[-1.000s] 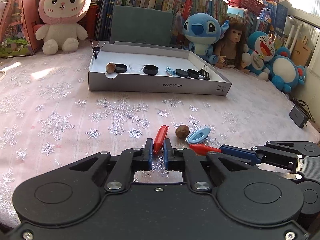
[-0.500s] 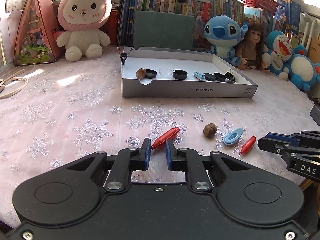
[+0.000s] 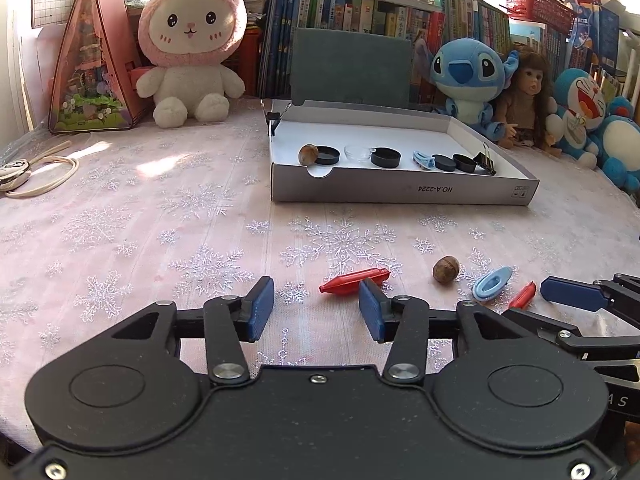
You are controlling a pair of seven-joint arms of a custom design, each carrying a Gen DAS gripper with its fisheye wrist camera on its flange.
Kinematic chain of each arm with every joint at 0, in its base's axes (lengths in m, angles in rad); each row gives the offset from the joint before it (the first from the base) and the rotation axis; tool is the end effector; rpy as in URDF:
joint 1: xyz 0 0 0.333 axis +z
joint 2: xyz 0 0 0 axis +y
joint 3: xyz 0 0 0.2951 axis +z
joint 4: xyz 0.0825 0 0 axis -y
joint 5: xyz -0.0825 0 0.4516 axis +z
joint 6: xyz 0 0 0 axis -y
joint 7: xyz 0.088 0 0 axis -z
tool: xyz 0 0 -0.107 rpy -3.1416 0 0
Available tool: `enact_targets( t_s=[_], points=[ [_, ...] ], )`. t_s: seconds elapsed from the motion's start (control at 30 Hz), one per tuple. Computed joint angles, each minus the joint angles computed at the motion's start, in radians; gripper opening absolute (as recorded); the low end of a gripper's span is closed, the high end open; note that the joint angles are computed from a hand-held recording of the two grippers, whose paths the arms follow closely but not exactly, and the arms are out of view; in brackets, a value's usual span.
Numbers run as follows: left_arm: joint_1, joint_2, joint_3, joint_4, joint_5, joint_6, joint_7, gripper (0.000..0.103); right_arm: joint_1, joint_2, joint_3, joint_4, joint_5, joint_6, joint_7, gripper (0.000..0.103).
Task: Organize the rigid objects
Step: 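Grasp a red crayon piece with left gripper while right gripper grasps the other red piece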
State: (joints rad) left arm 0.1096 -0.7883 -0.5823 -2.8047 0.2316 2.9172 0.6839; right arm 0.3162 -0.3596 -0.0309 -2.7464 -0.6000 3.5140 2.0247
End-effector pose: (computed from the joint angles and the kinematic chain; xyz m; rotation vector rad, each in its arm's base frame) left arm 0.4004 -0.1934 0.4272 -1.8210 1.5169 -0.8331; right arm 0.4238 0.1958 0.3856 -1.8345 1.0675 -0.6278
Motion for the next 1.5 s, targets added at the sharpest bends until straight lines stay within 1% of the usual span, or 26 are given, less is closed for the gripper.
enact_targets(
  t_s=[0.17, 0.2, 0.23, 0.3, 0.4, 0.47, 0.6, 0.7, 0.87, 1.0, 1.1, 1.2, 1.37, 1.47, 1.5],
  points=[
    [0.001, 0.009, 0.002, 0.006, 0.002, 0.012, 0.003, 0.045, -0.017, 0.010, 0.026, 0.003, 0.029, 0.011, -0.023, 0.070],
    [0.009, 0.010, -0.004, 0.009, 0.006, 0.011, 0.004, 0.045, -0.025, 0.012, 0.038, 0.002, 0.045, 0.013, -0.032, 0.070],
    [0.029, 0.007, -0.022, 0.014, 0.012, 0.002, -0.008, 0.045, -0.028, 0.013, 0.044, 0.001, 0.054, 0.015, -0.039, 0.070],
    [0.049, 0.001, -0.037, 0.019, 0.018, -0.018, -0.031, 0.045, -0.029, 0.013, 0.046, -0.001, 0.062, 0.018, -0.048, 0.070],
    [0.036, 0.001, -0.016, 0.010, 0.022, -0.008, -0.033, 0.045, -0.031, 0.012, 0.052, -0.004, 0.072, 0.021, -0.064, 0.070],
    [0.036, -0.004, -0.021, 0.009, 0.029, -0.007, -0.034, 0.046, -0.029, 0.013, 0.050, -0.005, 0.075, 0.022, -0.070, 0.070],
    [0.026, 0.001, -0.024, 0.009, 0.023, 0.020, -0.043, 0.054, -0.031, 0.016, 0.054, -0.005, 0.085, 0.029, -0.082, 0.070],
    [0.022, 0.020, -0.030, 0.018, 0.012, 0.044, -0.042, 0.058, -0.034, 0.015, 0.059, -0.009, 0.095, 0.034, -0.093, 0.070],
    [0.060, 0.041, -0.090, 0.045, 0.014, 0.054, -0.071, 0.063, -0.049, 0.007, 0.085, -0.022, 0.137, 0.041, -0.125, 0.069],
    [0.112, 0.045, -0.153, 0.070, 0.038, 0.043, -0.115, 0.064, -0.045, 0.004, 0.079, -0.026, 0.146, 0.044, -0.131, 0.069],
    [0.136, 0.041, -0.180, 0.080, 0.064, 0.035, -0.142, 0.064, -0.044, 0.005, 0.080, -0.028, 0.154, 0.049, -0.134, 0.068],
    [0.141, 0.046, -0.184, 0.086, 0.087, 0.029, -0.152, 0.062, -0.041, 0.006, 0.076, -0.028, 0.155, 0.055, -0.133, 0.067],
    [0.150, 0.055, -0.188, 0.093, 0.121, 0.023, -0.167, 0.056, -0.041, 0.010, 0.073, -0.024, 0.155, 0.063, -0.128, 0.065],
    [0.161, 0.050, -0.201, 0.097, 0.137, 0.014, -0.191, 0.043, -0.041, 0.010, 0.071, -0.023, 0.158, 0.069, -0.119, 0.063],
    [0.168, 0.050, -0.206, 0.100, 0.145, 0.011, -0.198, 0.042, -0.043, 0.010, 0.075, -0.023, 0.164, 0.071, -0.119, 0.062]
  ],
)
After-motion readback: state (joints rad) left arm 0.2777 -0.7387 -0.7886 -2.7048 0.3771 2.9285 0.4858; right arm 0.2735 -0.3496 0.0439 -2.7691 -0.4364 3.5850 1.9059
